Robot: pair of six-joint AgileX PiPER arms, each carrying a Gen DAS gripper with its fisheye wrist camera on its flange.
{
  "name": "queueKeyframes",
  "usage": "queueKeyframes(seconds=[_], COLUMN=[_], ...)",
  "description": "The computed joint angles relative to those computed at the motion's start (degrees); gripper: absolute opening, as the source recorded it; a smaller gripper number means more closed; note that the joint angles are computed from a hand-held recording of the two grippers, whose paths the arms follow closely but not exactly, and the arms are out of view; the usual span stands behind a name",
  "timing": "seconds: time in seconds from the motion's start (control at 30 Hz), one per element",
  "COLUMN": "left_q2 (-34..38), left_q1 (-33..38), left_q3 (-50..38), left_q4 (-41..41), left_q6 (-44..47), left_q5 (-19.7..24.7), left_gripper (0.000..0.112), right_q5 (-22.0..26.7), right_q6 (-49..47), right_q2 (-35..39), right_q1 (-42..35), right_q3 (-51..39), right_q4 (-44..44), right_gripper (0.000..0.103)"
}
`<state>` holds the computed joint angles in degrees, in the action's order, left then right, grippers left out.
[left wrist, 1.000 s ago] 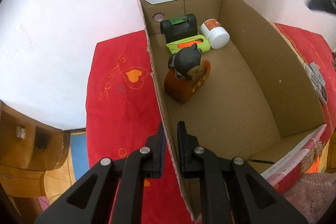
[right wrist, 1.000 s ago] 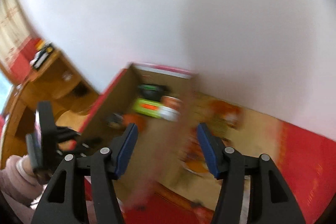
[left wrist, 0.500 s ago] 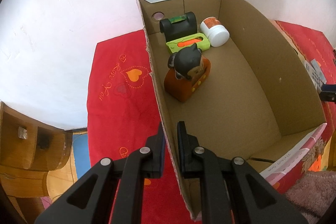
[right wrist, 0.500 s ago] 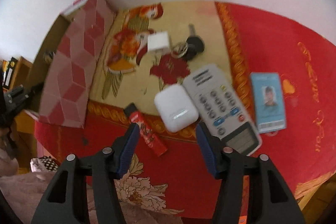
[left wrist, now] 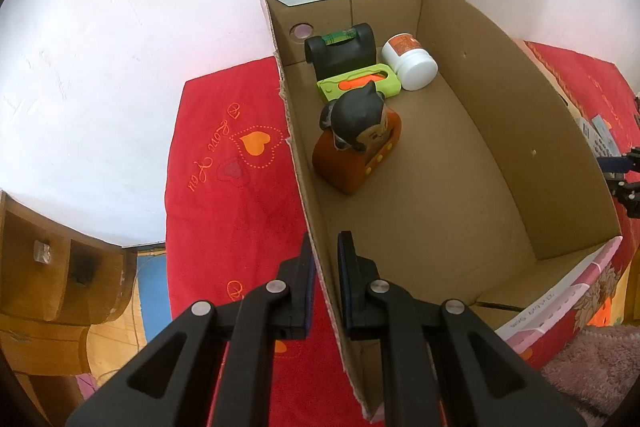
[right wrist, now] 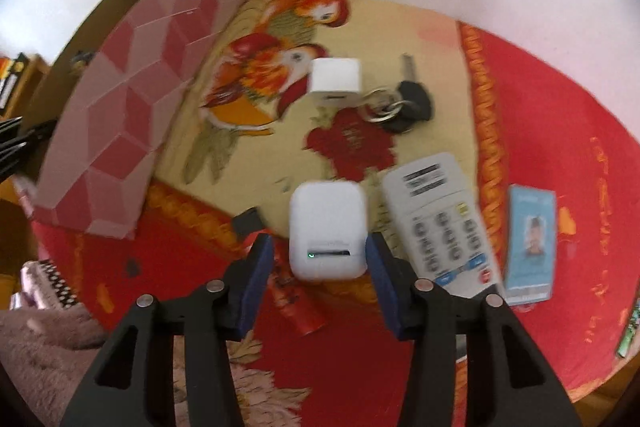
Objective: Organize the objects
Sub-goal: 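Move the right tool to the white earbud case and grasp it, then carry the earbud case into the box and open the right tool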
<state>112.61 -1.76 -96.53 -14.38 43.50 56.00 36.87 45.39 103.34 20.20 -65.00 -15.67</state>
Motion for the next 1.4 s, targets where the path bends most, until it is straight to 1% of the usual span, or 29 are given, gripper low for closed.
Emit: queueKeyframes(seconds=[0.07,0.1,0.23,0.3,0.33,0.4,0.47,0.57,0.7,0.77,0.87,0.97,1.07,1.17,1.27,1.3,1.4], left_q2=[0.10,0.09,0.14,0.17,0.20,0.26,0.34,0.38,0.56,0.50,0.26,0.04,-0.13,-0.26,-0.33,-0.40,-0.47], left_q1=[-0.04,-0.02,-0.08,-0.12,-0.12,-0.09,-0.15,-0.29,-0.36,-0.45,-0.67,-0.86,-0.81,-0.74,-0.68,-0.63,-0.42], left_q3=[-0.14,-0.13,-0.18,-0.16,-0.18,-0.20,-0.31,-0.38,-0.56,-0.50,-0.12,0.22,0.52,0.66,0.68,0.75,0.76], left_q4=[0.07,0.05,0.17,0.20,0.22,0.15,0.27,0.42,0.55,0.64,0.92,1.10,0.97,0.80,0.66,0.53,0.21], left_q6=[-0.03,0.04,-0.08,-0.24,-0.31,-0.42,-0.55,-0.65,-0.89,-0.94,-1.04,-1.37,-1.56,-1.42,-1.41,-1.44,-1.26], left_q5=[0.06,0.00,-0.10,-0.18,-0.21,-0.25,-0.27,-0.39,-0.42,-0.54,-1.08,-1.57,-1.74,-1.82,-1.92,-1.94,-1.91], left_gripper=[0.009,0.009,0.009,0.009,0.009,0.009,0.009,0.009,0.009,0.009,0.009,0.009,0.009,0.009,0.009,0.009,0.009], right_q5=[0.70,-0.32,0.05,1.04,1.09,3.20,3.02,3.00,1.78,1.84,4.01,5.77,6.95,8.61,9.57,10.74,18.58], right_q6=[-0.05,0.97,1.59,0.69,1.95,2.93,3.65,4.21,5.57,4.51,4.73,2.97,-0.87,-6.99,-14.55,-16.92,-23.09], right_q2=[1.07,0.98,2.31,4.35,4.69,6.74,6.97,7.32,4.55,2.72,1.00,-0.04,0.12,2.67,6.59,8.71,17.62], right_q1=[-0.35,-0.71,-1.21,-1.37,-0.79,0.57,0.90,0.96,1.79,1.37,2.56,3.80,5.26,6.59,7.26,7.46,8.68], right_q3=[-0.69,-0.33,-1.74,-3.79,-4.01,-6.32,-6.46,-6.83,-4.32,-3.86,-5.86,-9.76,-15.19,-23.15,-31.40,-34.96,-48.74], right_q4=[0.42,0.01,-0.56,-0.16,-2.01,-4.68,-5.55,-5.75,-6.01,-5.31,-7.09,-7.15,-5.43,-2.30,3.76,5.88,8.99], right_gripper=[0.050,0.050,0.050,0.050,0.050,0.050,0.047,0.047,0.046,0.046,0.046,0.046,0.046,0.046,0.046,0.046,0.046])
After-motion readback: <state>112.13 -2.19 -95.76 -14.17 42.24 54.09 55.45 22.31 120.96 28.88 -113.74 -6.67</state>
